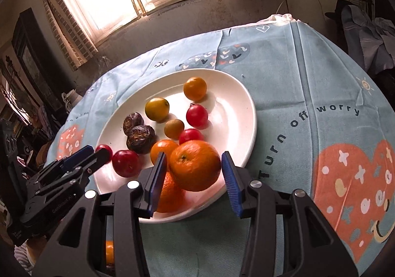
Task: Organize fruits
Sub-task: 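Carry the red tomato with left tool and tangerine with right tool onto the plate, releasing both, then move the open left tool toward the dark round fruit on the cloth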
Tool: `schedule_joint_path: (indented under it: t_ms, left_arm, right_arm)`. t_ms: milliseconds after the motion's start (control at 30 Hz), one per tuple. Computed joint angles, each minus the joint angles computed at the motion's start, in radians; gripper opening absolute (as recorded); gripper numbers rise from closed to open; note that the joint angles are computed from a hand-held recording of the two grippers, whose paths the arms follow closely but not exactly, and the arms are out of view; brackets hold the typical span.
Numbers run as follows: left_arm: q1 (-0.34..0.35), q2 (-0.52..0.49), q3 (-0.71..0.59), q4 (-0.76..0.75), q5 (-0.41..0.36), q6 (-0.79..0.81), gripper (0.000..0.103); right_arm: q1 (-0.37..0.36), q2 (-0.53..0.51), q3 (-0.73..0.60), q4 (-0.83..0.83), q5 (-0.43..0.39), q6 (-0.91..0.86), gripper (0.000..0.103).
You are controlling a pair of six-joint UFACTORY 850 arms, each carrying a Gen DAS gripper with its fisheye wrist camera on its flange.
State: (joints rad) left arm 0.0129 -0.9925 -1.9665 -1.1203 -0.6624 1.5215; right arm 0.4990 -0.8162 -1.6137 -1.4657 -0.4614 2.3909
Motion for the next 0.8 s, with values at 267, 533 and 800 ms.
schedule_joint_path:
  t_ms: [267, 533, 800]
  left_arm:
    - [0.038, 0.080, 0.103, -0.123, -0.012, 0.094, 0.068]
    - [0.118, 0.235, 0.411, -0.274, 0.018, 0.380, 0.084]
    - [0.140, 0.345, 0.625, -0.416, 0.008, 0.747, 0.091]
  right_arm:
    - [0.080, 0.117, 0.108, -0.280, -0.138, 0.246, 0.066]
    - [0.169, 0.195, 0.307, -0.362, -0.236, 0.493, 0.068]
    - [0.171, 0.234, 0.395, -0.413, -0.245, 0.695, 0.071]
